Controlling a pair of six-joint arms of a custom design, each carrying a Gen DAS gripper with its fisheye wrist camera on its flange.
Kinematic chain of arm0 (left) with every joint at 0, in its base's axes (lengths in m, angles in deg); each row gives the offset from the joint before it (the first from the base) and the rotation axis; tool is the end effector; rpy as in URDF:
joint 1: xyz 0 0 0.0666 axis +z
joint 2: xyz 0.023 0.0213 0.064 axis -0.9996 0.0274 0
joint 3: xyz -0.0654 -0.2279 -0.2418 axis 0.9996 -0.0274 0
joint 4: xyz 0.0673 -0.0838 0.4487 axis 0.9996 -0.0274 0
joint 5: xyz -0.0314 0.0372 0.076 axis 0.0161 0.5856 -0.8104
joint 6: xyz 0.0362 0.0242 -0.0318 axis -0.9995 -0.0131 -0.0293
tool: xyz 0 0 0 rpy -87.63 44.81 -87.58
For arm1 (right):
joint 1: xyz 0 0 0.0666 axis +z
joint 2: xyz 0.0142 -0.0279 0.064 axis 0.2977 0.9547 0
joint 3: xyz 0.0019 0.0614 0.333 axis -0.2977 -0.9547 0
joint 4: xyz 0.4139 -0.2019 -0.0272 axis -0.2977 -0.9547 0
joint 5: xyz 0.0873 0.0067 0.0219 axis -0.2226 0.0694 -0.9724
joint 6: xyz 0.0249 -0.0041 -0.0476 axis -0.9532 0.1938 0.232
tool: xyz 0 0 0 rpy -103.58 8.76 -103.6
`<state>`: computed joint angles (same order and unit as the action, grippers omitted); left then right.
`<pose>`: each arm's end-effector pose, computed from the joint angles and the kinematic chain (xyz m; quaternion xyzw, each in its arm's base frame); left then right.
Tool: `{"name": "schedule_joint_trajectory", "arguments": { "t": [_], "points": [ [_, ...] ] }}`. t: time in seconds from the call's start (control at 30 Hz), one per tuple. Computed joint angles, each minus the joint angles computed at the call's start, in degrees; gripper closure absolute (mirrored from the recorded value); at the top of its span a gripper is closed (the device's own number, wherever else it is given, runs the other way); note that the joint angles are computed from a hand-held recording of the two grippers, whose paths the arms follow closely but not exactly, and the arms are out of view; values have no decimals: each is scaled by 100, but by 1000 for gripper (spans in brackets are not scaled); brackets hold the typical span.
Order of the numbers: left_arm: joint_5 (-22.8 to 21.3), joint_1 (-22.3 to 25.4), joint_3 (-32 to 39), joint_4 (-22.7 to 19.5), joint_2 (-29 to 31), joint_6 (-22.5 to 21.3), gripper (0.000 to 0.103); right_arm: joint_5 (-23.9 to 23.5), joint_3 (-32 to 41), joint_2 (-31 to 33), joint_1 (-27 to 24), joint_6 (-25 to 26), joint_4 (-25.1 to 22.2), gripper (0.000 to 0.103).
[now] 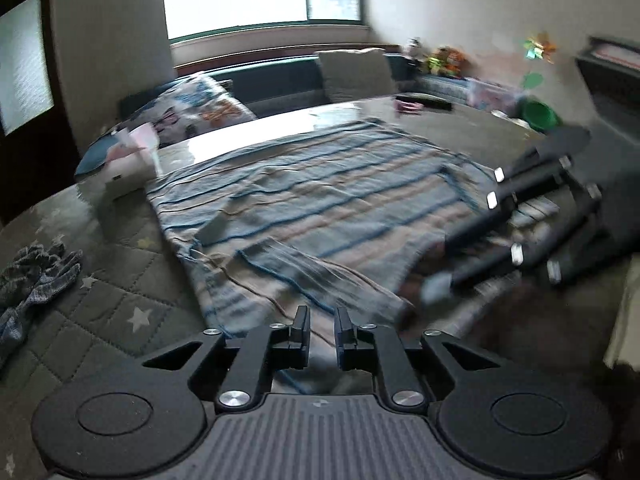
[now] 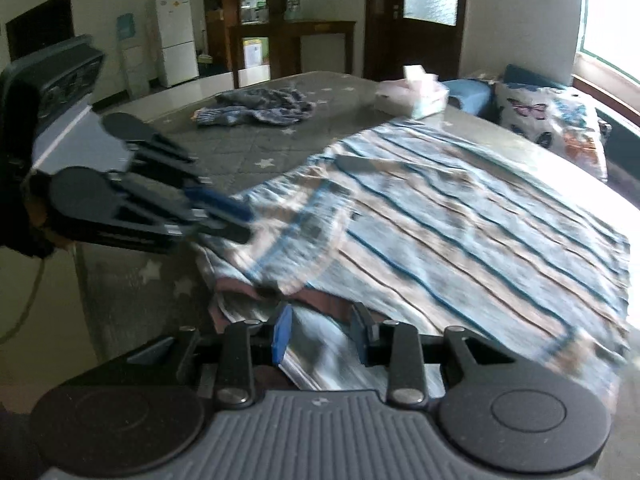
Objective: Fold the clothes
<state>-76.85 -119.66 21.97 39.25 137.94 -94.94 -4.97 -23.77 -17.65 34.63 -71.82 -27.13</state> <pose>0.4684 -0.2920 0.2697 0.3823 0.8220 -0.1429 0.3972 0.4082 0.1337 0.2879 -0.2558 0.8902 0.1078 0.3613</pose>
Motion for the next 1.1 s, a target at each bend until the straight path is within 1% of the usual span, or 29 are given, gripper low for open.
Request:
{"name": "schedule_joint_trajectory", "arguments": {
  "t": [0.03,0.07,0.1,0.17,0.23,0.3,0.37,0.47,0.63,0.73,0.83,0.9,1.0,1.1],
  "points": [
    [-2,-16,-84,-29,-95,-86,82,33,-79,-136,-66,28,-76,60],
    [-4,-32,-165,-57,-188,-173,75,65,-157,-273,-135,57,-153,56],
    [10,-47,-240,-81,-269,-251,74,102,-234,-406,-201,97,-233,53],
    [31,-83,-352,-145,-383,-383,74,193,-385,-657,-325,224,-404,52],
    [-47,-124,-465,-170,-483,-508,74,269,-527,-883,-461,383,-587,45],
    [-222,-178,-582,-119,-580,-672,74,346,-641,-1057,-577,544,-737,42],
    [-382,-210,-694,6,-666,-809,74,425,-737,-1209,-672,740,-850,41],
    [-478,-213,-759,120,-700,-989,73,508,-847,-1358,-783,1030,-923,39],
    [-515,-230,-807,264,-664,-1194,73,442,-812,-1211,-916,1249,-945,39],
    [-550,-246,-845,263,-668,-1363,73,258,-774,-1111,-1022,1304,-934,40],
    [-463,-217,-879,228,-703,-1510,73,225,-723,-1036,-1077,1303,-925,41],
    [-430,-194,-883,251,-706,-1544,73,199,-691,-985,-1111,1284,-913,46],
    [-500,-202,-877,358,-661,-1587,73,115,-608,-870,-1152,1214,-917,57],
    [-531,-216,-868,416,-622,-1663,73,127,-552,-804,-1152,1210,-932,62]
  ]
}}
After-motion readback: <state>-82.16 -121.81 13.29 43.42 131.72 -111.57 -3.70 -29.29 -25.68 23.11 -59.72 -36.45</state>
